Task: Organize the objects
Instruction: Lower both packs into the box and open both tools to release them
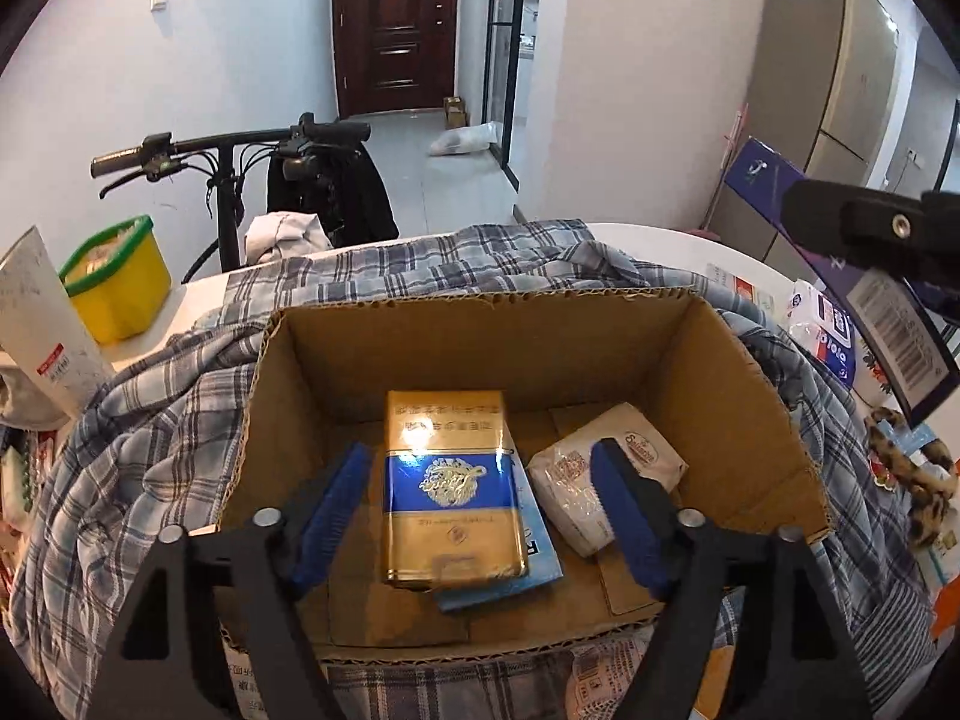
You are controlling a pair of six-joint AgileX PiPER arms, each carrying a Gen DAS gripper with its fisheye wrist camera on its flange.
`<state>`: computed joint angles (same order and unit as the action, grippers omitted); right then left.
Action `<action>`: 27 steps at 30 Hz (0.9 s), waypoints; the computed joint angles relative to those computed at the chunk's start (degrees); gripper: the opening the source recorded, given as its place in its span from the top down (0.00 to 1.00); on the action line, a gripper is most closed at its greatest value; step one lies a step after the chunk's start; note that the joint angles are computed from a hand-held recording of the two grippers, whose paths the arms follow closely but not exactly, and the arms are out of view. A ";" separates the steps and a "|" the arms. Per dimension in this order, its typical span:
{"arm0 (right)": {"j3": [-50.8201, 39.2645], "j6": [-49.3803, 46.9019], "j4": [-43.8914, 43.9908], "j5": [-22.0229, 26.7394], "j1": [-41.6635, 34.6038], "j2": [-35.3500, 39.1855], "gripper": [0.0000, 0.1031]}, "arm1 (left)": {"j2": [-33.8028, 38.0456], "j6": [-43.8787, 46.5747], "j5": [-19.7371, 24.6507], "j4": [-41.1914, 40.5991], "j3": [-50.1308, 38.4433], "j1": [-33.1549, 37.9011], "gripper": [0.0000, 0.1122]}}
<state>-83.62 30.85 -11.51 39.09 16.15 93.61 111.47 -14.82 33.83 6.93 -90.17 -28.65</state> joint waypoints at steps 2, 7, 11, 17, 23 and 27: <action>0.27 0.41 -0.20 -0.20 -0.19 -0.41 0.51 | -0.90 0.17 0.15 0.07 0.03 0.18 0.28; 1.05 3.87 -1.90 -1.08 -0.34 -1.09 0.51 | -6.16 3.48 -0.69 -6.66 1.07 4.80 0.28; 1.68 5.93 -1.76 -2.92 0.63 -0.41 0.51 | -9.39 -1.99 -1.48 -2.06 1.64 7.68 0.28; 1.45 2.23 3.49 -7.82 3.80 3.67 0.51 | -10.53 -5.73 -1.91 0.76 1.84 9.63 0.28; -0.20 9.32 -0.27 -9.37 7.34 8.42 0.51 | -8.61 -5.92 -0.95 2.60 0.64 9.52 0.28; -0.91 10.55 -0.26 -10.34 7.97 10.28 0.51 | -7.03 -9.28 0.32 4.77 -0.60 11.04 0.28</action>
<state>-84.53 41.41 -11.77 28.75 24.11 103.89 104.44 -24.10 34.15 11.71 -90.77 -17.61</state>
